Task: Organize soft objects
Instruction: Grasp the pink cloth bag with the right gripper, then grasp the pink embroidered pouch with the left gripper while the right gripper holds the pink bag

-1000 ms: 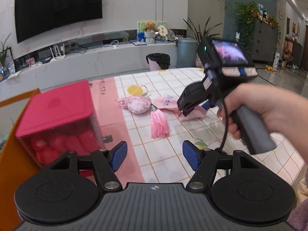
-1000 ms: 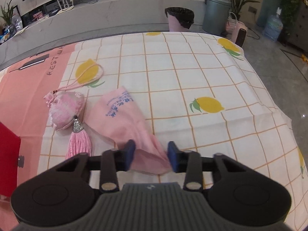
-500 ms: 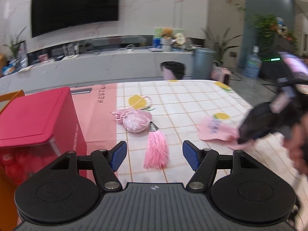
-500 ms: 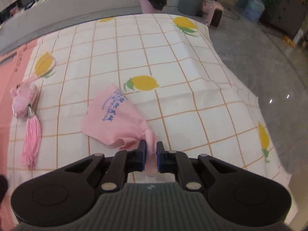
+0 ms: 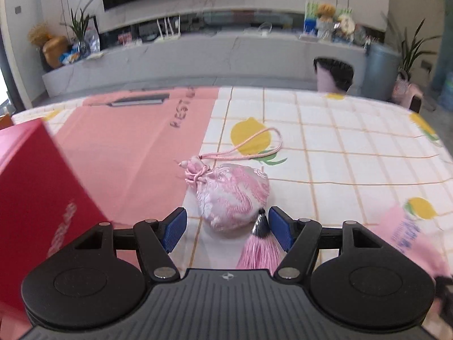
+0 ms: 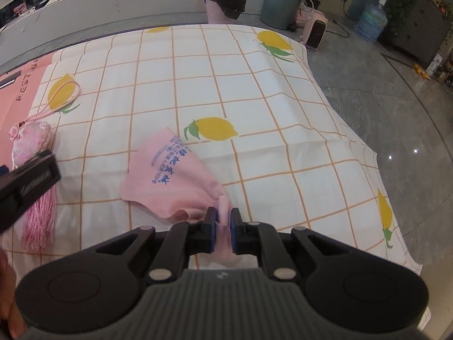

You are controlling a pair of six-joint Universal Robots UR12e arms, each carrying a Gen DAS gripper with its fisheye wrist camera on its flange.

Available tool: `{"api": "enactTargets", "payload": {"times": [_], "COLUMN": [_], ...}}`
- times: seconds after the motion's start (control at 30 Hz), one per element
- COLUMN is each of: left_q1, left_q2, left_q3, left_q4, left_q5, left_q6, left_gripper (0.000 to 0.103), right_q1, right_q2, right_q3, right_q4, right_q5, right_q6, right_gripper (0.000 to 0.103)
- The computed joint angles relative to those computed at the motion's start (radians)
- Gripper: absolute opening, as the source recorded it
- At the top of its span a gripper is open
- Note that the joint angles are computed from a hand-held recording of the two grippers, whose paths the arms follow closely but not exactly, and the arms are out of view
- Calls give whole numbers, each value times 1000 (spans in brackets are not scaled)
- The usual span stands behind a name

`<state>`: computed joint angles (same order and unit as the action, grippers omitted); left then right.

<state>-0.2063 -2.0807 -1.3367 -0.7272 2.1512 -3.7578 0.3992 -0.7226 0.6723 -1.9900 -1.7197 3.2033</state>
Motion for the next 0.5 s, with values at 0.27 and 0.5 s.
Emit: {"api": "enactTargets", "payload": {"times": [0.27, 0.5], "left_q1": [28, 19], "left_q2": [-15, 10], "left_q3": [30, -27], "left_q4": [-9, 71], "left_q5": [-82, -81], "left_q6": [-20, 55], "left_gripper": [64, 59], "right_q1": [5, 8], "right_q2": [5, 4], "right_q3": [-5, -3], "right_q4": [-3, -8], "right_q5": [-14, -23], "right_q6": [-8, -18], "right_gripper": [9, 9]}}
